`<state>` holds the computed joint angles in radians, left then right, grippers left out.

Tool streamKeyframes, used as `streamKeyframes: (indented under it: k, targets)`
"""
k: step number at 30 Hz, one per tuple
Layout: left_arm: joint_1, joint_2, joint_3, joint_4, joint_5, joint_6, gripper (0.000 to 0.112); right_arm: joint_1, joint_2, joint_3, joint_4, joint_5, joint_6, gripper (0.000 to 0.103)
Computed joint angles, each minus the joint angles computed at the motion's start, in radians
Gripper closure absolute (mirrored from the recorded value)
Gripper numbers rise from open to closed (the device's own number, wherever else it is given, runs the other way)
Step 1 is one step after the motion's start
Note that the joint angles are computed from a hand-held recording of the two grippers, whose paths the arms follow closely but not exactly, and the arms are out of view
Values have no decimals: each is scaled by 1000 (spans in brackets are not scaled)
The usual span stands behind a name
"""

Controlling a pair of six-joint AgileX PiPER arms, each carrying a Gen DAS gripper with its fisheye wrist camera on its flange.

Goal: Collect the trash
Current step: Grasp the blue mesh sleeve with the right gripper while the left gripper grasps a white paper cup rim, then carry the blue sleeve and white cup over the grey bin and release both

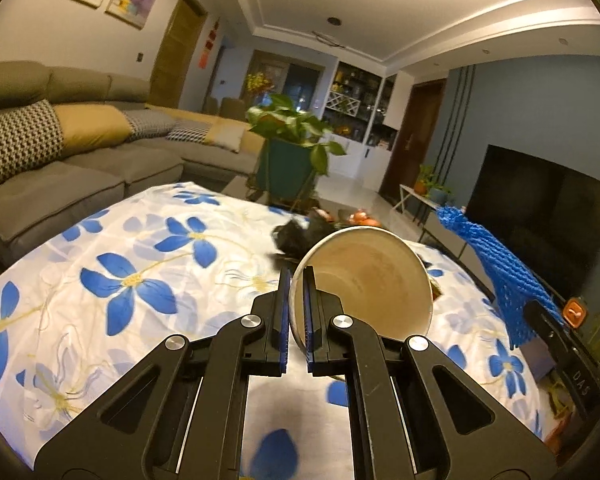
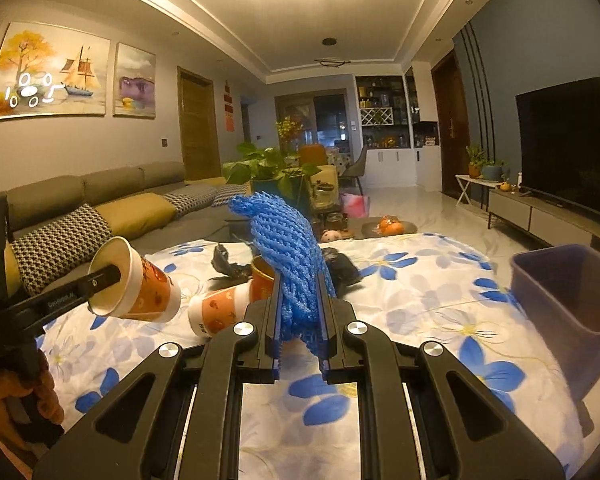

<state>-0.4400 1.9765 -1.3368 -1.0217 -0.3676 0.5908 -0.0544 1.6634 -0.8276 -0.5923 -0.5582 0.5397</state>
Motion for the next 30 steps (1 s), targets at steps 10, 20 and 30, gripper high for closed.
streamKeyframes:
  k: [10, 20, 30]
  targets:
    - [-85, 31, -75, -90, -3, 133, 107, -105, -72, 75, -49, -43, 44, 89]
    - [-153, 111, -238, -277, 28, 381, 107, -207, -98, 100, -118, -78, 108, 89]
    - [-210, 265, -537, -641, 88, 839, 107, -314, -91, 82, -144, -79, 132, 89]
